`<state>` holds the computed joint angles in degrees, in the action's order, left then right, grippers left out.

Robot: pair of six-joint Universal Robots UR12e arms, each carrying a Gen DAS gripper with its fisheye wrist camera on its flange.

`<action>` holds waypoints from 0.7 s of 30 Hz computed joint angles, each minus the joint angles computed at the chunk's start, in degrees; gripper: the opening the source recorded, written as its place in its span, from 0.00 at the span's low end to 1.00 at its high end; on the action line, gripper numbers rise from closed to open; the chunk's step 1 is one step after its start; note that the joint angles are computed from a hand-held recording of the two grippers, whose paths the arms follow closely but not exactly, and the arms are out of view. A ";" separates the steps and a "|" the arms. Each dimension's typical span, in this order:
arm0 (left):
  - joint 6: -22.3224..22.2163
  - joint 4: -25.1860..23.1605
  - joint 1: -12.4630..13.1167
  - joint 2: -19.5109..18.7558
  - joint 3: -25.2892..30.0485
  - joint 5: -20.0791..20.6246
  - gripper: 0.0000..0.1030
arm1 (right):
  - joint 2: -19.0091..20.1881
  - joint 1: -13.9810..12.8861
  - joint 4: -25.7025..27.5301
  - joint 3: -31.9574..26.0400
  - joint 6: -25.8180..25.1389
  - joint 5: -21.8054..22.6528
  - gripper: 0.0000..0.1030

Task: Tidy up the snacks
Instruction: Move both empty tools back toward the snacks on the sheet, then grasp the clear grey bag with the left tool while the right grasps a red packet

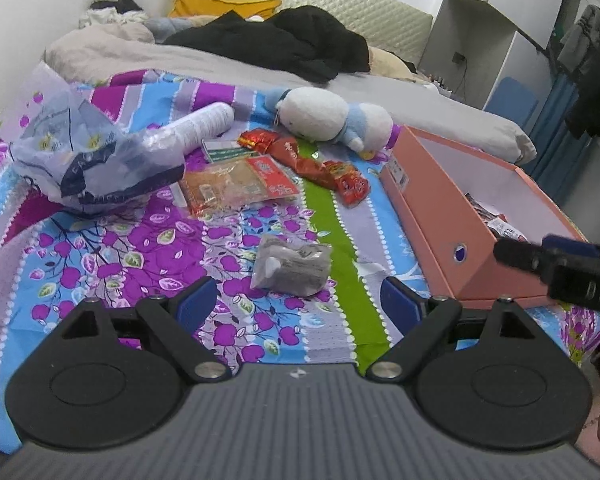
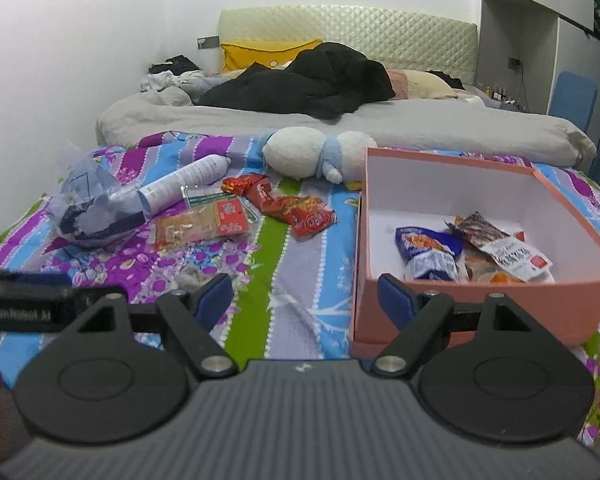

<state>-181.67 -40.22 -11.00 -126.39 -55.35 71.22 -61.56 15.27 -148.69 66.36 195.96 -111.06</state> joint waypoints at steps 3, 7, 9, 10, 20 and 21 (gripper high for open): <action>-1.03 -0.06 0.24 -0.85 0.66 -0.31 0.94 | 1.47 -0.15 0.34 -2.14 -1.25 0.27 0.79; -1.28 -0.41 0.46 -2.26 2.00 -1.71 0.94 | 3.55 -0.31 1.45 -5.09 -2.54 1.27 0.75; -1.18 -0.83 0.56 -3.14 2.92 -3.13 0.94 | 4.39 -0.35 2.06 -6.20 -2.89 1.61 0.74; -0.89 -1.28 0.55 -3.72 3.63 -3.62 0.94 | 4.90 -0.35 2.47 -6.89 -2.95 1.56 0.73; 0.11 -7.29 0.25 -10.32 12.56 -5.76 0.94 | 10.06 -0.84 9.19 -14.55 -3.99 2.39 0.66; 0.38 -8.21 0.23 -11.10 13.79 -5.97 0.94 | 10.66 -0.96 9.88 -15.47 -4.38 2.48 0.63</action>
